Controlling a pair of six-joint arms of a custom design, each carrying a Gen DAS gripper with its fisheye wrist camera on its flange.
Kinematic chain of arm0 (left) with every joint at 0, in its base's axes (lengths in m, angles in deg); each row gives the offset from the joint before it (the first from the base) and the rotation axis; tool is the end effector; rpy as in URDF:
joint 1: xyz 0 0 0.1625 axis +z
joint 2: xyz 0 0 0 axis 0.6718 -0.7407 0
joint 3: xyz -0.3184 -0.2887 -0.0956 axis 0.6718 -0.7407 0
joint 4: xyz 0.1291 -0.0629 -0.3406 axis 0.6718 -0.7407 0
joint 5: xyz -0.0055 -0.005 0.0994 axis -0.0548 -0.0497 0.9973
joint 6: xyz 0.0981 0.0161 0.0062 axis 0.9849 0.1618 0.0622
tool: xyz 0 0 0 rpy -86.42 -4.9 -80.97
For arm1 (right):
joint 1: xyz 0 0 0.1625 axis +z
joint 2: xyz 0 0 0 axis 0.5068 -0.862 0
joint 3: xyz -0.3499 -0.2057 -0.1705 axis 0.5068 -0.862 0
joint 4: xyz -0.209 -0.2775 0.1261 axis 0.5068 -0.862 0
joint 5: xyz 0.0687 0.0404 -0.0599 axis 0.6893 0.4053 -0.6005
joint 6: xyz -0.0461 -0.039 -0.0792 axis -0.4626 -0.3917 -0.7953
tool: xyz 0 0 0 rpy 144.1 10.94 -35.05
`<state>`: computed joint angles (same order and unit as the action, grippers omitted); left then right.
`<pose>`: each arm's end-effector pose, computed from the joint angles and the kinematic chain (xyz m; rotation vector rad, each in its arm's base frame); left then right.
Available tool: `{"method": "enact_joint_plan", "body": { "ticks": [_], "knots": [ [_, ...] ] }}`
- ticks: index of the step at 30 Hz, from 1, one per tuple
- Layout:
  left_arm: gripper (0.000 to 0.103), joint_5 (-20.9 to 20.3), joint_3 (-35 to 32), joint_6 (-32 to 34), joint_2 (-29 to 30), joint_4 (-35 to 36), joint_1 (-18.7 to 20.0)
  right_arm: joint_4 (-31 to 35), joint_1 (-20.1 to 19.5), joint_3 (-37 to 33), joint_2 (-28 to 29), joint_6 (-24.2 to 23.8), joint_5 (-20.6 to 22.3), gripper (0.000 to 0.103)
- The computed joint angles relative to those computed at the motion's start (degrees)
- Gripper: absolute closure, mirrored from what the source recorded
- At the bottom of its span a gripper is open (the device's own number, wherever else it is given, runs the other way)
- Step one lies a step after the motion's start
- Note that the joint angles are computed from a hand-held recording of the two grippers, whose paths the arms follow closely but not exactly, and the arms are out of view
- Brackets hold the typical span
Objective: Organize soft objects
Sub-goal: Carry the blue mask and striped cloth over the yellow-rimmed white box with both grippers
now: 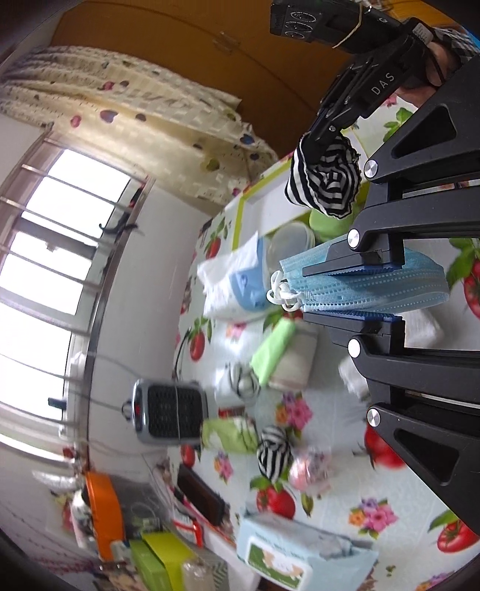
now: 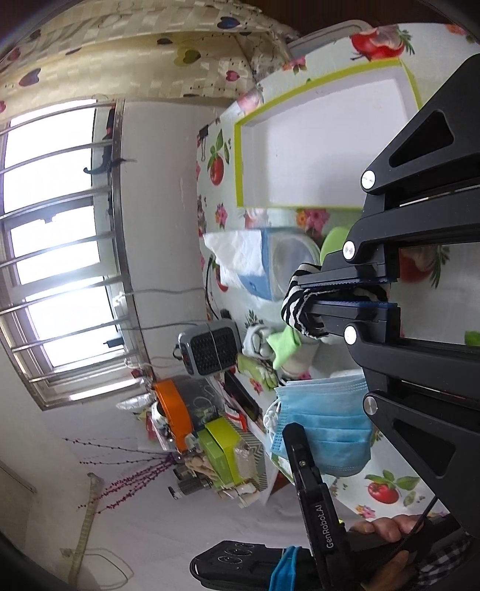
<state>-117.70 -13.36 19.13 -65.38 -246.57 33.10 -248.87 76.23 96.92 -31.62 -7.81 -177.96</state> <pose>-0.0062 -0.7424 0.4176 0.2601 2.4189 -1.1682 0.3577 -0.7529 -0.0195 1.1639 -2.5464 1.0063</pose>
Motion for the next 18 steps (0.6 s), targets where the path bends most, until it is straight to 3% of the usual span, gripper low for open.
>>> {"method": "enact_joint_plan", "body": {
  "ticks": [18],
  "knots": [
    [0.089,-6.44,-13.39,0.80,9.22,11.37,-2.63,-4.58,-2.69,0.98,-2.85,2.26,-5.10,0.097]
  ]
}}
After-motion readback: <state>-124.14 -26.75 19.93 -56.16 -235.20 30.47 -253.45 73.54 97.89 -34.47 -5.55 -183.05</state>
